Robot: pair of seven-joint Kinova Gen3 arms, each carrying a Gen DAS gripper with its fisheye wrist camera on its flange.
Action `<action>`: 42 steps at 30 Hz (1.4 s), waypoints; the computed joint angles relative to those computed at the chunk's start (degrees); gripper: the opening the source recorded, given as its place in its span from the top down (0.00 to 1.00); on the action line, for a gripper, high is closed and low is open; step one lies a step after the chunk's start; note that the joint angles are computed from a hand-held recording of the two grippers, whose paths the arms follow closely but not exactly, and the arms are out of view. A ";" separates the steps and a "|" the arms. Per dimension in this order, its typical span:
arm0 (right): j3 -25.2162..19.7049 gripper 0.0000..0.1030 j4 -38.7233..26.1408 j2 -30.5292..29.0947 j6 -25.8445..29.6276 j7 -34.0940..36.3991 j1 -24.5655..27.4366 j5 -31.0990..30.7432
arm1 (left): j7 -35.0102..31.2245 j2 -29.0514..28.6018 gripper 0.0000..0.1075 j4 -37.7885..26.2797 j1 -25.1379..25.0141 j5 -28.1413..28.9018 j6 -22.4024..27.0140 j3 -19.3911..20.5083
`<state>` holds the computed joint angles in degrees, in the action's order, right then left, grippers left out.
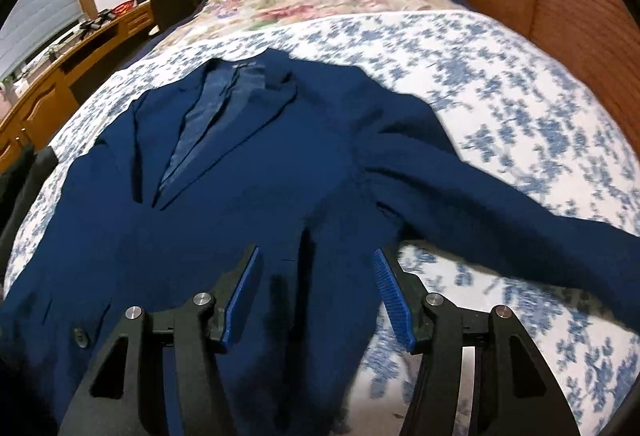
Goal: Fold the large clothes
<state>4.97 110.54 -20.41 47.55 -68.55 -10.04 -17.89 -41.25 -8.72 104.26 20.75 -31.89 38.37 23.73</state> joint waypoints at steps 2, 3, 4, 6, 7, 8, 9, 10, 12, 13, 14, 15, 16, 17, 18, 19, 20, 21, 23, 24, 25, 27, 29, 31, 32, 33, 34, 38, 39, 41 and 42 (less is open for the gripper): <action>-0.09 0.42 -0.85 1.37 0.95 0.41 -0.56 -0.22 | -0.47 0.18 0.38 -0.07 0.15 0.40 0.00 -0.25; -1.03 0.42 -1.15 2.12 1.31 -0.35 -0.31 0.26 | -0.59 0.32 0.38 -0.13 0.20 0.46 0.06 -0.27; -1.28 0.48 -1.52 3.02 1.78 -0.58 -0.33 0.24 | -0.78 0.37 0.38 -0.16 0.30 0.58 0.18 -0.36; -2.14 0.71 -2.27 4.77 3.16 -0.83 -0.67 0.04 | -1.11 0.37 0.38 -0.15 0.48 0.80 0.30 -0.56; -3.10 0.89 -2.28 4.98 3.40 -1.18 -0.93 1.00 | -1.25 0.36 0.38 -0.19 0.51 0.93 0.35 -0.68; -5.12 0.93 -1.82 4.47 2.70 -1.90 -0.39 2.88 | -1.34 0.19 0.38 -0.11 0.52 1.09 0.33 -0.80; -6.22 0.94 -1.28 3.74 1.84 -1.85 -0.38 3.92 | -1.50 -0.07 0.38 -0.02 0.48 1.31 0.24 -0.97; -6.26 0.95 -0.65 2.59 0.88 -1.60 -1.12 4.04 | -1.61 -0.38 0.38 0.17 0.34 1.50 0.05 -1.10; -4.86 0.96 0.65 -0.65 -1.21 -0.44 -2.34 2.45 | -1.96 -1.11 0.38 0.50 -0.15 2.12 -0.26 -1.32; -4.64 0.96 1.08 -2.58 -2.06 -0.57 -2.63 2.13 | -2.26 -1.54 0.38 0.77 -0.44 2.58 -0.59 -1.50; -4.86 0.96 1.58 -4.65 -3.08 -0.98 -2.74 2.25 | -2.51 -1.94 0.38 1.00 -0.81 2.94 -0.79 -1.51; -5.34 0.96 2.13 -6.94 -4.27 -1.59 -2.75 2.62 | -2.76 -2.36 0.38 1.20 -1.23 3.30 -0.95 -1.49; -5.27 0.96 2.75 -9.10 -5.16 -1.82 -3.18 2.86 | -3.11 -2.81 0.38 1.40 -1.63 3.79 -1.11 -1.53; -5.66 0.96 3.32 -11.48 -5.94 -2.31 -3.41 3.29 | -3.58 -3.21 0.38 1.60 -2.03 4.33 -1.30 -1.56; -5.28 0.96 4.02 -13.58 -6.33 -2.22 -4.25 3.64 | -4.05 -3.81 0.38 1.88 -2.45 4.89 -1.57 -1.64; -5.33 0.96 4.43 -15.83 -6.03 -2.23 -5.28 3.83 | -4.64 -4.28 0.38 2.06 -2.91 5.47 -1.76 -1.68; -5.32 0.96 5.28 -18.07 -5.75 -2.18 -6.19 4.13 | -5.18 -4.84 0.38 2.32 -3.38 6.03 -1.98 -1.65; -5.82 0.96 6.05 -20.38 -5.17 -2.30 -6.96 4.39 | -5.95 -5.44 0.38 2.59 -3.77 6.75 -2.27 -1.78; -6.03 0.96 7.77 -24.29 -3.02 -2.71 -8.58 4.50 | -7.50 -6.78 0.38 3.21 -4.67 8.17 -2.89 -1.90; -6.72 0.96 8.76 -26.11 -2.00 -3.47 -8.73 4.36 | -8.09 -7.17 0.38 3.38 -5.31 8.77 -3.14 -1.76; -7.05 0.96 9.68 -27.49 -1.30 -4.02 -8.95 4.33 | -8.78 -7.65 0.38 3.62 -5.77 9.57 -3.40 -1.79; -7.48 0.96 11.80 -30.79 0.40 -5.13 -9.47 4.05 | -10.48 -8.60 0.38 4.17 -6.50 11.40 -3.93 -2.16; -7.42 0.96 13.86 -34.59 2.70 -6.74 -10.10 2.96 | -12.03 -9.22 0.38 4.45 -7.36 12.88 -4.08 -2.25; -7.80 0.96 15.11 -36.80 4.87 -7.66 -10.15 2.80 | -13.74 -9.96 0.38 4.95 -7.92 14.47 -4.44 -2.64; -8.32 0.96 15.46 -37.77 5.98 -8.13 -10.05 2.66 | -14.47 -10.19 0.38 5.01 -8.30 15.12 -4.38 -2.64; -8.60 0.96 15.80 -38.50 6.75 -8.41 -10.13 2.53 | -15.11 -10.46 0.38 5.15 -8.62 15.76 -4.49 -2.68; -8.77 0.96 15.86 -39.01 7.61 -8.66 -10.31 2.32 | -15.60 -10.72 0.38 5.30 -9.00 16.34 -4.65 -2.62; -8.78 0.96 15.80 -38.39 9.85 -9.01 -10.68 2.07 | -17.56 -11.61 0.38 5.65 -10.15 18.37 -5.01 -2.57; -9.54 0.96 15.71 -38.50 10.55 -9.43 -10.16 1.90 | -17.99 -11.70 0.38 5.70 -10.41 18.78 -5.04 -2.47; -10.15 0.96 15.69 -38.56 11.71 -10.15 -9.78 1.34 | -18.77 -11.77 0.38 5.71 -10.76 19.55 -5.04 -2.31; -10.50 0.96 15.38 -38.49 12.27 -10.35 -9.55 1.35 | -19.10 -11.72 0.38 5.71 -10.88 19.88 -5.05 -2.16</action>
